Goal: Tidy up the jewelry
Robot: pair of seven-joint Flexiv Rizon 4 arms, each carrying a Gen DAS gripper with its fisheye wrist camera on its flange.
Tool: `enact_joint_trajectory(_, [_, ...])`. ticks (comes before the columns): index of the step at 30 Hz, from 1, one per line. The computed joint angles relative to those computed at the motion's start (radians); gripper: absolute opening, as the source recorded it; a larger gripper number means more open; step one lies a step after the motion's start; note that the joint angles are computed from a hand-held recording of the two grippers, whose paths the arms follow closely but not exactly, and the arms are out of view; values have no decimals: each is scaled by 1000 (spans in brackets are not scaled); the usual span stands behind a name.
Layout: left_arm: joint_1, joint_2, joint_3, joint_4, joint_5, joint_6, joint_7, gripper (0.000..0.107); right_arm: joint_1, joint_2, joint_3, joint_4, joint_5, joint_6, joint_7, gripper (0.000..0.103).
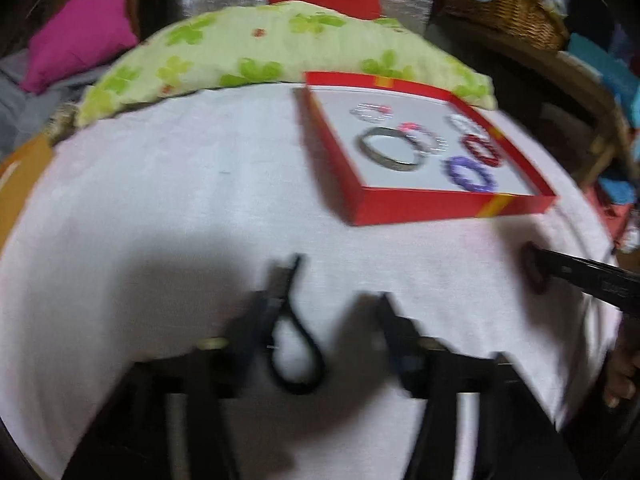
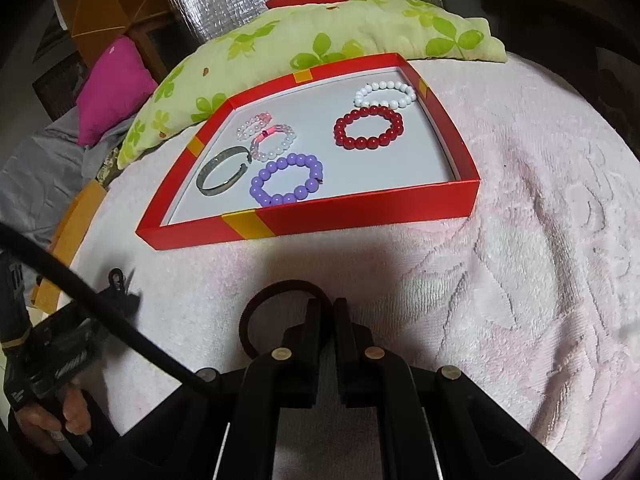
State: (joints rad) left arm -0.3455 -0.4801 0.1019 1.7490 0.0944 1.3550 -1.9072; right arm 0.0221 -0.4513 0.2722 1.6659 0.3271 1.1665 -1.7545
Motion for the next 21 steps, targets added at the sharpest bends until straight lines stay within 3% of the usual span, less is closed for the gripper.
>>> enact_joint_trajectory(4, [-64,-12,62,-56,97,-78,-28,73,-4,1,3,-2,9,-4,-5,9])
enact_joint_trajectory(8, [13,6,-20,-8,31,-23,0,74,-14,1,11,-10,28,-19,-14,9])
enact_joint_trajectory(13, [45,15,-59,24,-25,8,44,74,-21,2,13,-19,56,-38,-28,9])
enact_joint_trajectory(18, [232,42,-295,157,-266,164,193,74,-16,7,6,-15,61,-39,-33,9])
enact_joint_trajectory(19, [246,45,-315,170,-291,187,201,74,-17,8,6,-14,65,-41,-34,9])
enact_joint_trajectory(21, [198,47,-255,169,-305,198,186,74,-18,8,6,-16,71,-46,-36,9])
